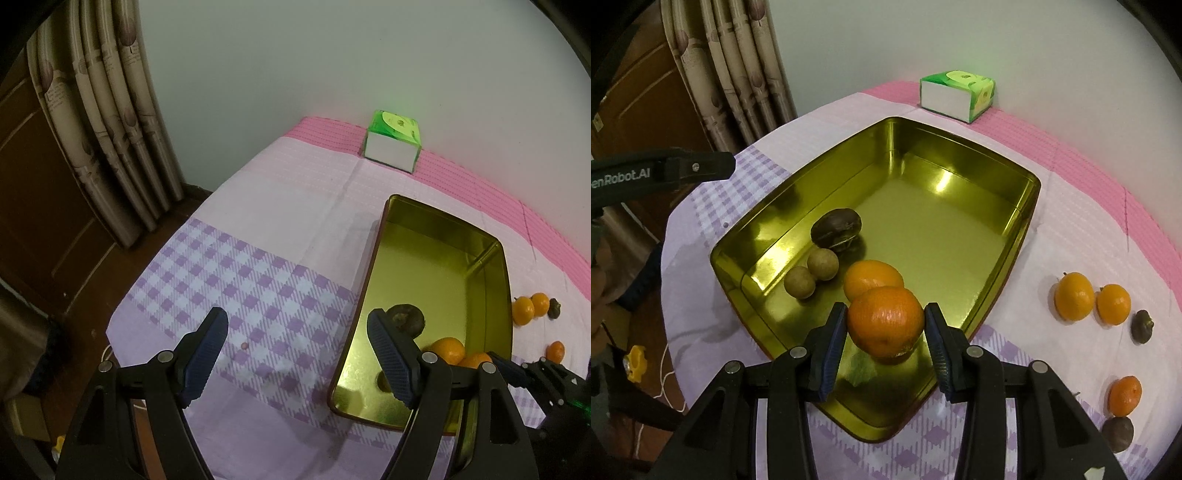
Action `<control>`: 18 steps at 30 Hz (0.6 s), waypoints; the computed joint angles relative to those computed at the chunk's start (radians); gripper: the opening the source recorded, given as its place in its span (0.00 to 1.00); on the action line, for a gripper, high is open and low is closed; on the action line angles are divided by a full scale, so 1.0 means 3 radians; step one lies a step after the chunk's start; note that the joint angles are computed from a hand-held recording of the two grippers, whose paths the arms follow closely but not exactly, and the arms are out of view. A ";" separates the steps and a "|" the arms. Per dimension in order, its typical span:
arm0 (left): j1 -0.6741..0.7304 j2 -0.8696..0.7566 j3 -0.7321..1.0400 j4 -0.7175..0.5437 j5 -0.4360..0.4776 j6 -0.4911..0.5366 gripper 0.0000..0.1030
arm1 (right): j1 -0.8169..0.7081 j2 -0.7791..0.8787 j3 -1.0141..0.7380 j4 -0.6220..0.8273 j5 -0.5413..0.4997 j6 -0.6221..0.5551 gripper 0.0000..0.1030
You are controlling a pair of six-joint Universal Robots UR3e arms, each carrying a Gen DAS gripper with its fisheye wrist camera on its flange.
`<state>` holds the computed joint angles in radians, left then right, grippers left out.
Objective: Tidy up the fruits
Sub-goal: 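Carry the orange over the tin tray with the right gripper, then open the right gripper to drop the orange into the tray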
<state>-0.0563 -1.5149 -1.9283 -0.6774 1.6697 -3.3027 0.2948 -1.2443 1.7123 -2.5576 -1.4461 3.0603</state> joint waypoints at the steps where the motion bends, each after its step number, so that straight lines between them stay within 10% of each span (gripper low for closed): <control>1: 0.0002 -0.0002 -0.0002 0.0004 -0.0004 0.0003 0.76 | 0.0015 0.0029 -0.0030 0.0012 -0.0017 0.0005 0.39; 18: -0.0096 -0.0055 0.0002 0.0114 -0.0049 0.0068 0.76 | -0.0016 0.0015 0.0022 -0.0125 0.0028 0.0092 0.46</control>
